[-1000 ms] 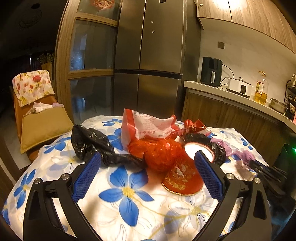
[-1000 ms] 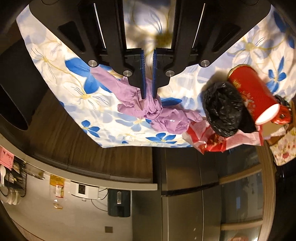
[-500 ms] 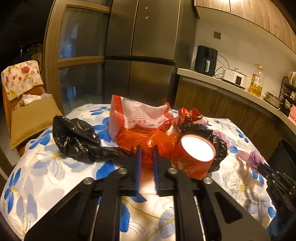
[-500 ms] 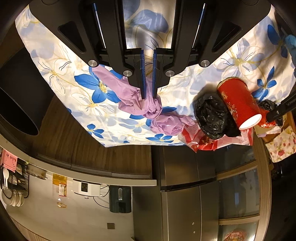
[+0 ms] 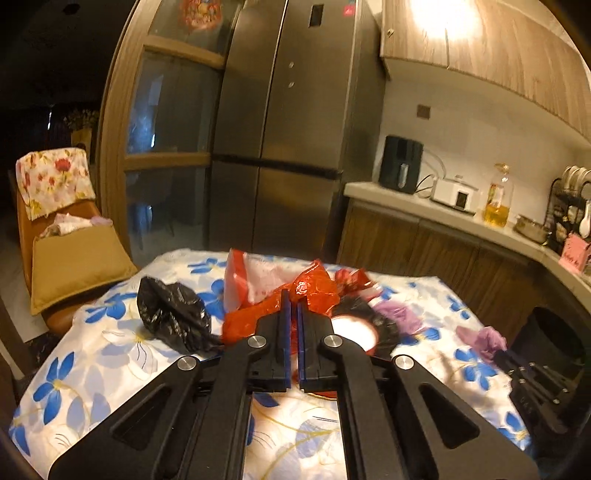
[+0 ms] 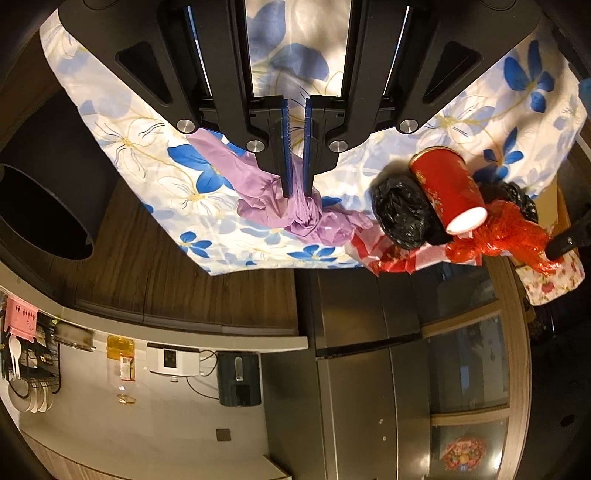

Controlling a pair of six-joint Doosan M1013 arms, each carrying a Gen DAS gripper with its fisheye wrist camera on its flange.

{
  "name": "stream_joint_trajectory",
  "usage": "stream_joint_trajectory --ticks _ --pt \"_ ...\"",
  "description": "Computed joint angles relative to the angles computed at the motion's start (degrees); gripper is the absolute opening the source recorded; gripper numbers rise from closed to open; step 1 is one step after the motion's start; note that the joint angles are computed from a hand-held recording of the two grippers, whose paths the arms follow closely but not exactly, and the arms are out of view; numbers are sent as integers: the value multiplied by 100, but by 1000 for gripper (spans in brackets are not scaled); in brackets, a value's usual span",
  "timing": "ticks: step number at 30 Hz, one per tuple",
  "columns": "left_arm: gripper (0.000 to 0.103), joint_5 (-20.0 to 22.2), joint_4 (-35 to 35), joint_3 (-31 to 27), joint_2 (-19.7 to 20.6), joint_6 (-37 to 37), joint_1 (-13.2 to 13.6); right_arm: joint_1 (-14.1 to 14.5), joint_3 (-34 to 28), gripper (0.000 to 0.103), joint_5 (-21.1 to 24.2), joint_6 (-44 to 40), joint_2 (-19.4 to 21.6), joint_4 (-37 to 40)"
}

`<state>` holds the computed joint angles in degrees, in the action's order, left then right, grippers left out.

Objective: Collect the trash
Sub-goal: 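Lift the purple cloth and red bag with both grippers toward the black bin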

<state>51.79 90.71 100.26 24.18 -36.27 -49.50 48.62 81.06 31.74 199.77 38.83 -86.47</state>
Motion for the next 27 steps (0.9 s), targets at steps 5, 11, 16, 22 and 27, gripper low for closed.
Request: stream_joint_trajectory --ticks 5,11,16,22,27 --pt "2 43 165 -14 -75 24 -191 18 281 5 20 444 -192 -389" --pt "2 -89 263 -112 -43 197 -351 33 664 5 173 993 -447 -848" --pt "2 -367 494 -235 22 238 -443 14 965 5 355 1327 -640 -1069" --pt "2 -876 614 -559 228 427 -450 -45 1249 5 520 1533 -825 -1156" --pt "2 -1262 647 -894 453 669 -446 -115 1448 5 716 1617 -962 -1136"
